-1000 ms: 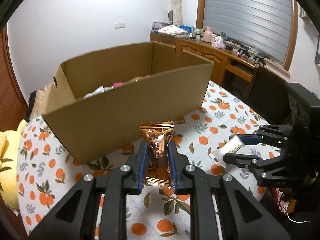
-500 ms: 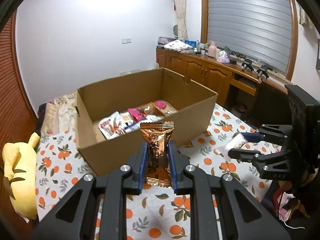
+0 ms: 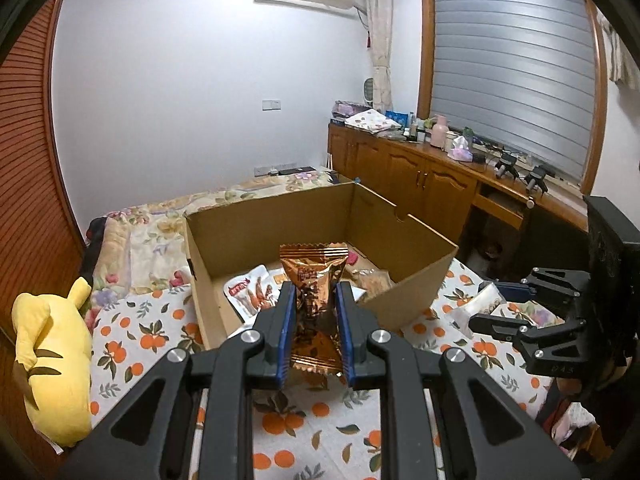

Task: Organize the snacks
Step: 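Carry the bronze packet and white snack over the box with both tools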

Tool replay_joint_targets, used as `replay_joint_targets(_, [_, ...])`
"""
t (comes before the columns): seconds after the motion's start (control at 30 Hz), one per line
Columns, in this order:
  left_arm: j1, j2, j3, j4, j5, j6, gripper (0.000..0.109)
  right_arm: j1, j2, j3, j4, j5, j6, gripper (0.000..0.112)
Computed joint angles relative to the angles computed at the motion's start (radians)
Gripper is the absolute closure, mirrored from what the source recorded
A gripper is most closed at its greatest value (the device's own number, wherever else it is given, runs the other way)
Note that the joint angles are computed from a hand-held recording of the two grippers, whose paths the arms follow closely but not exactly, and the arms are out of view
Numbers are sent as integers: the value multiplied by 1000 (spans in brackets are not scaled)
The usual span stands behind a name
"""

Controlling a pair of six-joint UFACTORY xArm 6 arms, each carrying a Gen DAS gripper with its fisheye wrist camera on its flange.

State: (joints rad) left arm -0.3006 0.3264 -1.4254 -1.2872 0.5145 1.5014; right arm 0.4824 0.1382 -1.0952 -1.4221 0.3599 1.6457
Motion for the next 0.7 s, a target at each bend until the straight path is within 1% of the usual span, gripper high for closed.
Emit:
replay_joint_targets(0.2, [-7,82,-90,71,-14,-79,91,-30,24,-49,-17,-28,-15,71])
replay_joint_targets(0.37, [-17,160,-176,143,-22,-156,91,-72,71,-117,-11,-71,-54,71])
replay_joint_targets(0.5, [-26,248,-280,240,-22,-253,91,-104,122,-181,20,-102,-114,71])
replay_joint_targets(0.7, [-29,353,-425,379,-6,-387,90,-151,218,-281,131,-156,-258,71])
